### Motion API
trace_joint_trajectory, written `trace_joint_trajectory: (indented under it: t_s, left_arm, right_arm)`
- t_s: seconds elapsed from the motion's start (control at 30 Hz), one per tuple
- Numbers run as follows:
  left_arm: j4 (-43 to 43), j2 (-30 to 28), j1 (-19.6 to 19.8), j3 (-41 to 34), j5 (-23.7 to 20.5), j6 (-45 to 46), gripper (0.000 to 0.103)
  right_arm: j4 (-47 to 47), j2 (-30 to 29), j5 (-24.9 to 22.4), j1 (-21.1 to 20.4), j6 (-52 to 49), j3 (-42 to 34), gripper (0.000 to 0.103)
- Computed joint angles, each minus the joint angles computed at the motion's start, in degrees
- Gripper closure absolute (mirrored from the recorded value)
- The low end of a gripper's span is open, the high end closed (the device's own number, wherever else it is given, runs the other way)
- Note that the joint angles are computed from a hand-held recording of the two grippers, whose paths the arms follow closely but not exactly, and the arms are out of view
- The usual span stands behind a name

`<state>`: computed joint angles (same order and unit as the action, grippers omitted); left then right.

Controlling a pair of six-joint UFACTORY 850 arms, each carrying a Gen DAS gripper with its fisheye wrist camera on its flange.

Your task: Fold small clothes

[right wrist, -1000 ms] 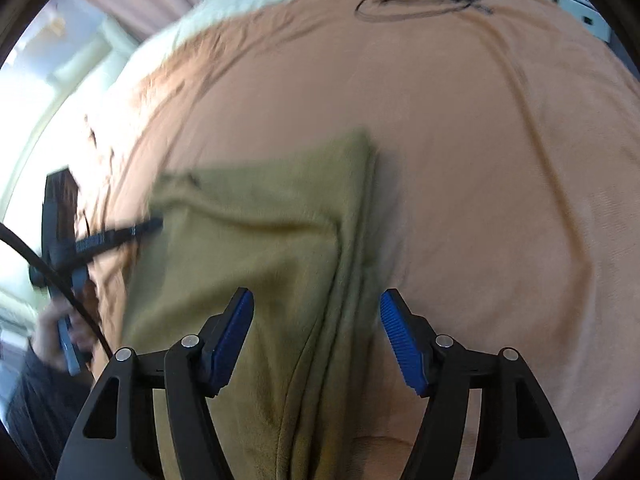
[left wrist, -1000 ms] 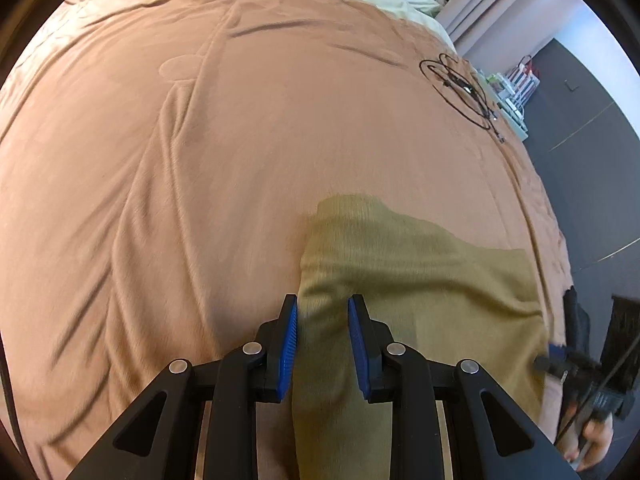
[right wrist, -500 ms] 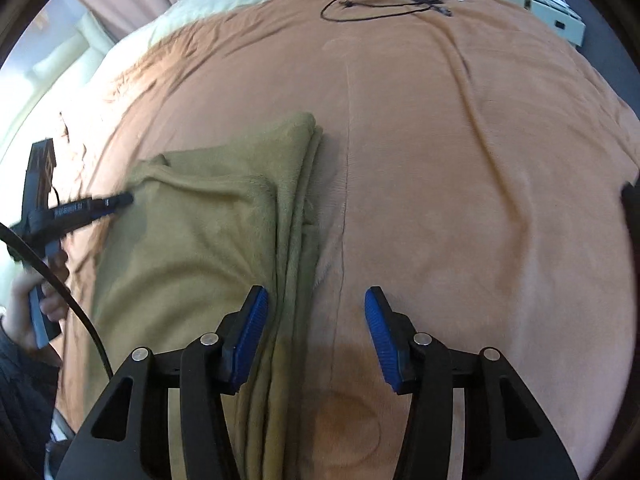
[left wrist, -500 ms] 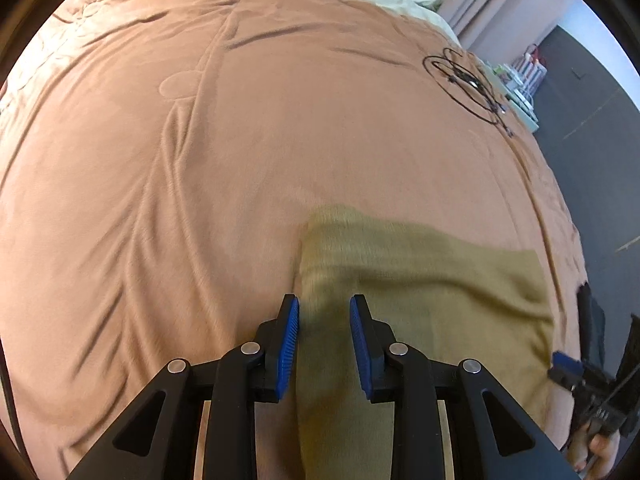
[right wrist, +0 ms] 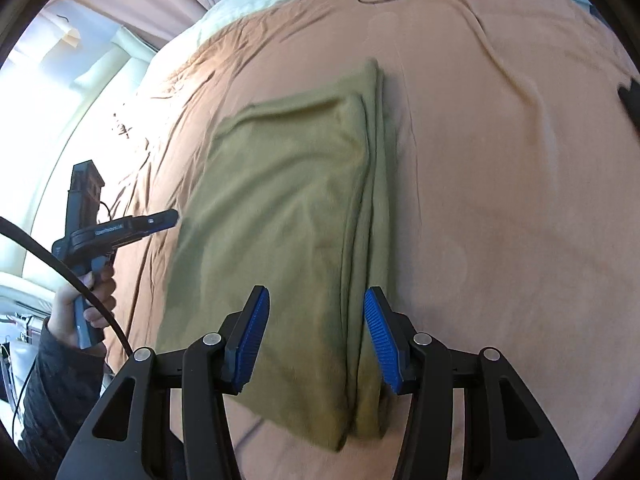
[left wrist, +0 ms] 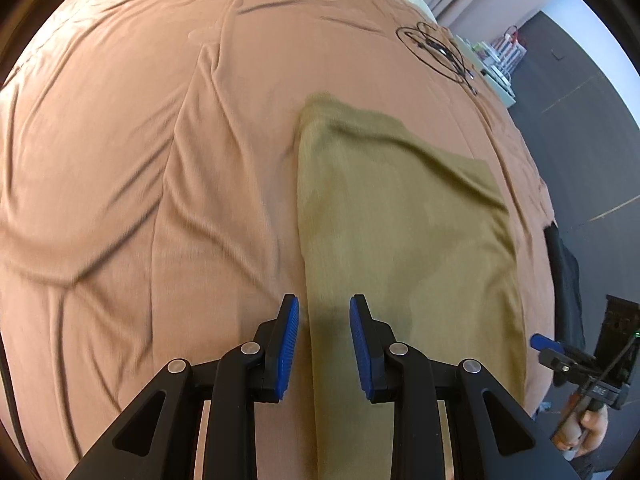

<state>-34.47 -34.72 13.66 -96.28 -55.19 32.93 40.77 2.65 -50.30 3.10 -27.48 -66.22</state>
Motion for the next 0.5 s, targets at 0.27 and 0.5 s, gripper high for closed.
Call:
trace_joint_trajectory:
  t_s: [0.27,0.5]
  left_arm:
    - [-1.03,5.36,0.9,7.48,-0.97,2.36,0.075]
    - [-2.24,8.27,1.66,11.9,-1.12,4.0,0.075]
  right_arm:
    - [5.32,1.34,-1.14,-3.08,-3.45,4.33,0.056]
    - [9.78,1.65,-2.3,-4.06,-4.73,7.12,0.056]
